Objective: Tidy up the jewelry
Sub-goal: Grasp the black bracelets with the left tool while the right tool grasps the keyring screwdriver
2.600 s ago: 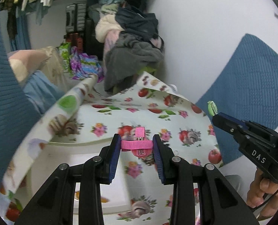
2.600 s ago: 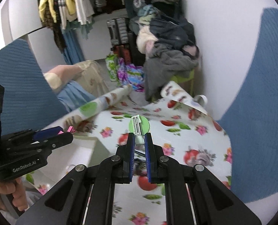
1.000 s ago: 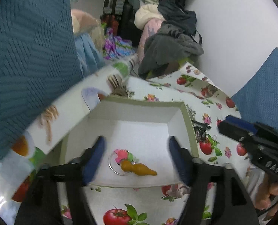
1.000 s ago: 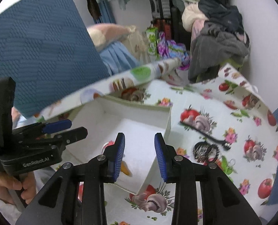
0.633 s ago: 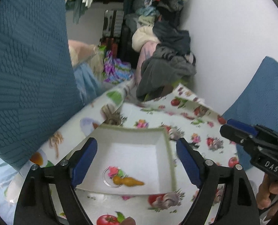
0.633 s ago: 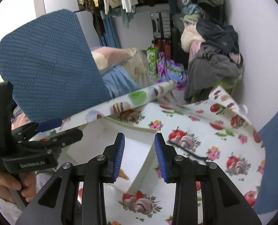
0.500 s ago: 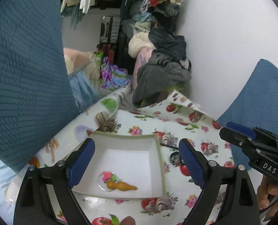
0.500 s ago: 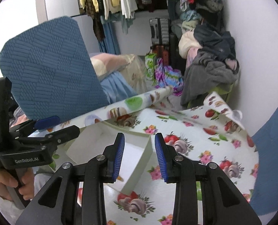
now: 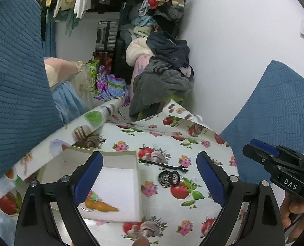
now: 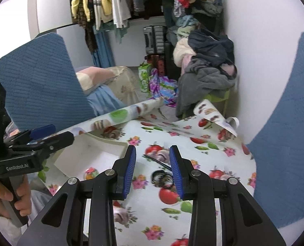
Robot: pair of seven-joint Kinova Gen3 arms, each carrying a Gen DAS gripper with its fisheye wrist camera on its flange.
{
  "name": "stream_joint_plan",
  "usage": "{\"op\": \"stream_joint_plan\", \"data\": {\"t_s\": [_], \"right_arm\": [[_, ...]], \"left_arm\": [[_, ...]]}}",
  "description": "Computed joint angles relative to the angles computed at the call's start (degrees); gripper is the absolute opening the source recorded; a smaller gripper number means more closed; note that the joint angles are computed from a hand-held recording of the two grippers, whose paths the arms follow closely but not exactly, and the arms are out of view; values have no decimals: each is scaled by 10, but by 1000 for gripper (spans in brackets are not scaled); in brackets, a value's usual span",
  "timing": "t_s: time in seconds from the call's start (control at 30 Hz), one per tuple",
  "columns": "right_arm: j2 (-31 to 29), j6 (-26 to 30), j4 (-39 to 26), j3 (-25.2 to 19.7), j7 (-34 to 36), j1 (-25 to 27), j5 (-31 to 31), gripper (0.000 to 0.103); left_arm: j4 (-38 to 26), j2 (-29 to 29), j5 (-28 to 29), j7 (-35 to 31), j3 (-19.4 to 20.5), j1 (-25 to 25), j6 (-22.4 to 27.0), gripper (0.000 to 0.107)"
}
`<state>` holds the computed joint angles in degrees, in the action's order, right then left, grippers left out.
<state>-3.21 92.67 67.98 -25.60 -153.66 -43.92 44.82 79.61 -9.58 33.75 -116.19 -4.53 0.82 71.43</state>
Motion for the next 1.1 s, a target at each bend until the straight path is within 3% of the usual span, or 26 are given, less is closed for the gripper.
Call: {"op": "stream_joint_plan", "data": {"t_s": [0.3,0.6,0.63,0.7,0.8,0.93,1.1], "right_arm": [[-63,-32,93,-4,-12,63,-53,32],[-123,-115,202,10,-3,126,-127,32],[-128,-129,217,18,1,132,-140,32],[-135,-155,240,32,15,142,-165,32],[-140,-193,277,51,35,159,-200,32],[-140,-239,324,73,63,182,-242,32],[-133,-293,373,100,114,210,-292,32]], "left_arm": [[40,6,-16,36,34,26,-27,93],[97,24,-7,36,55,53,-65,91],[105,26,2,29,55,55,-72,89],[113,38,12,21,57,58,-74,73],[121,64,18,12,71,63,-75,60],[135,92,6,17,94,74,-96,55],[142,132,-11,25,115,89,-128,39]]}}
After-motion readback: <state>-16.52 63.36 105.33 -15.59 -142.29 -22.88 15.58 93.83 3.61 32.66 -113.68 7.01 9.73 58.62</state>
